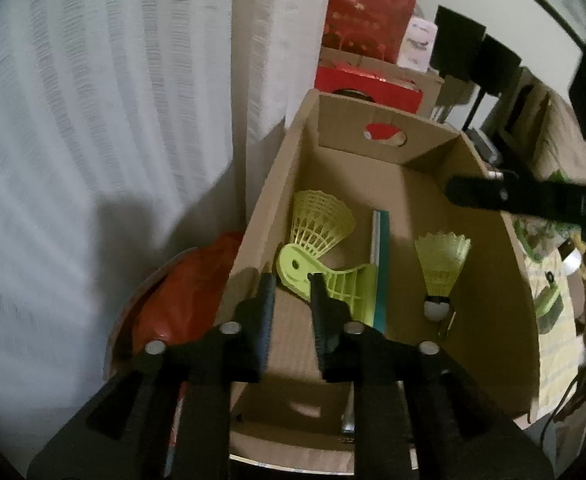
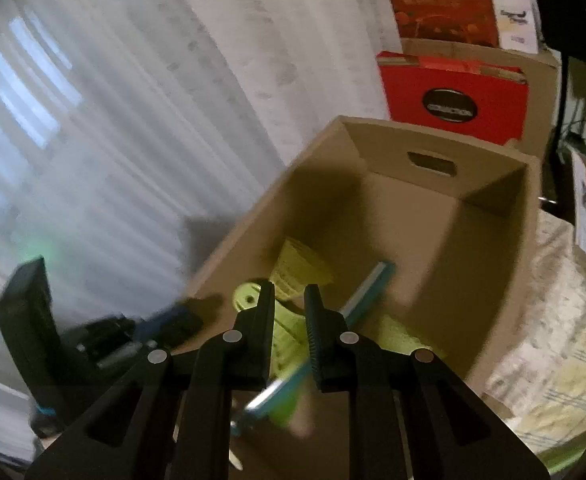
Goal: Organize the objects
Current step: 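Open both tools dropping the squeegee into the box, then withdraw both tools from the box back toward the table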
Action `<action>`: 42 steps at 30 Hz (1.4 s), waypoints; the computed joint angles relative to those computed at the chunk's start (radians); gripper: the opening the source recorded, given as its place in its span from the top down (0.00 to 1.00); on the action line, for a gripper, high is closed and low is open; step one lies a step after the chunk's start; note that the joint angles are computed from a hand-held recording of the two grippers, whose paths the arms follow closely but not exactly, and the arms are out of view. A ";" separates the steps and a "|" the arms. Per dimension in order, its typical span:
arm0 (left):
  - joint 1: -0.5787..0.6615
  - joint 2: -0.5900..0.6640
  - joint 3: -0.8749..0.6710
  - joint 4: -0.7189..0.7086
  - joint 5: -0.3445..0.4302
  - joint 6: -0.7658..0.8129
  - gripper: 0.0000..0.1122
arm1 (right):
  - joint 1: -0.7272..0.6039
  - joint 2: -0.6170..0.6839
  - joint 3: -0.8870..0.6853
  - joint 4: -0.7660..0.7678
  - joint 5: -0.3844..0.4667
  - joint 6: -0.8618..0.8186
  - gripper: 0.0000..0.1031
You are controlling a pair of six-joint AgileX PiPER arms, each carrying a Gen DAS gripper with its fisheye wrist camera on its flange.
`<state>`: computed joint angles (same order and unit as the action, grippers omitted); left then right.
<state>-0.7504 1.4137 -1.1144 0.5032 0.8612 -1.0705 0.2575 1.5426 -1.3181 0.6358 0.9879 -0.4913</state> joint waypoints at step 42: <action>-0.204 0.097 -0.239 0.075 0.141 -0.051 0.26 | -0.211 -0.393 0.295 -0.188 -0.088 -0.053 0.22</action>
